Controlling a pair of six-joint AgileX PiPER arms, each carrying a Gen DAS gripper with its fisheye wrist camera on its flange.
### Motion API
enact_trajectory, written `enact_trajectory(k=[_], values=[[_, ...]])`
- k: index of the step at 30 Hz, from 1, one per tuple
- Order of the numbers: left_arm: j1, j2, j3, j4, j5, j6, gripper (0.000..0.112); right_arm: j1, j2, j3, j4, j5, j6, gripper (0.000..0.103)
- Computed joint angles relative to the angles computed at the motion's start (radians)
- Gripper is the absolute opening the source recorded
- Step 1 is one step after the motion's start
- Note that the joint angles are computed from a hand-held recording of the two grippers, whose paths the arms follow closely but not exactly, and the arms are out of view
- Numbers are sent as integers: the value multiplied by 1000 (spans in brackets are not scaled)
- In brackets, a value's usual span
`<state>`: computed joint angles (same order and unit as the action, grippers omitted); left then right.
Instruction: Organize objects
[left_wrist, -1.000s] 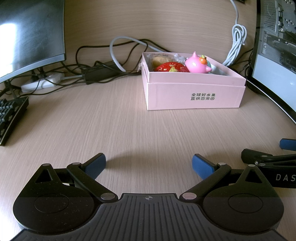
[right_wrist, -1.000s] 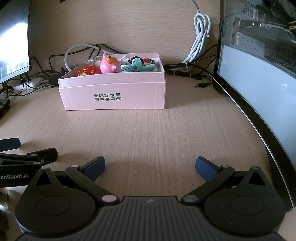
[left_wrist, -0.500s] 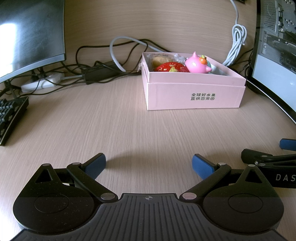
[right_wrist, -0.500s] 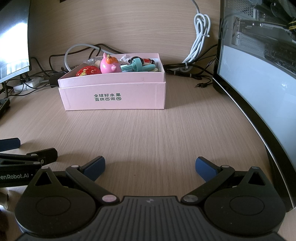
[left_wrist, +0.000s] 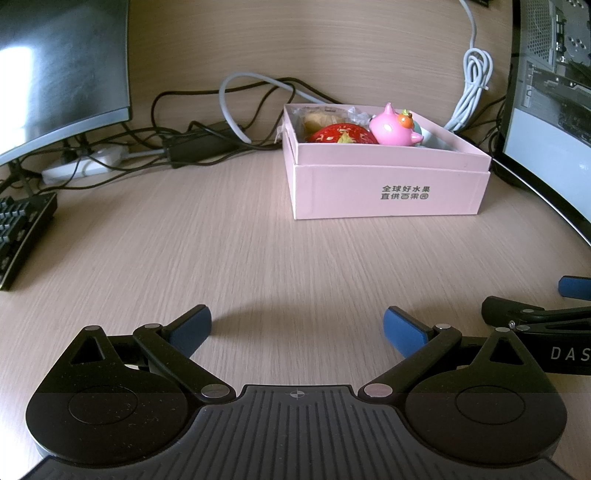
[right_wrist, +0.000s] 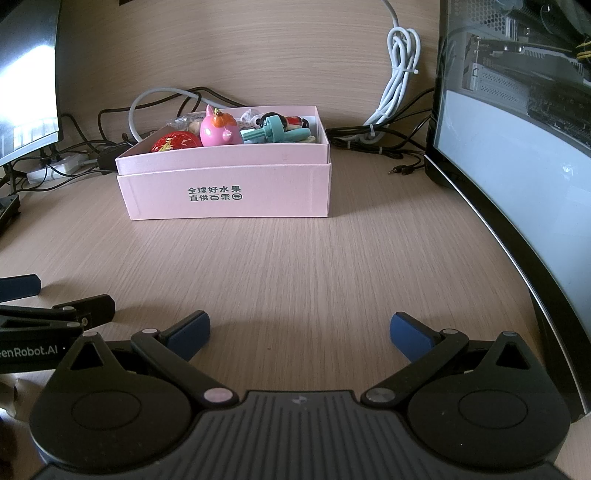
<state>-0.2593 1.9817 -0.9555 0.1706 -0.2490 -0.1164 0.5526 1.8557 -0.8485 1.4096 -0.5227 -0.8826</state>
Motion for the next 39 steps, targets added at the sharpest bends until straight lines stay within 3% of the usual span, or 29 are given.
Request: enact_trajectory(k=[39], values=[[2, 0, -2, 13, 2, -10, 102, 0, -1, -2, 8, 0, -7, 103]])
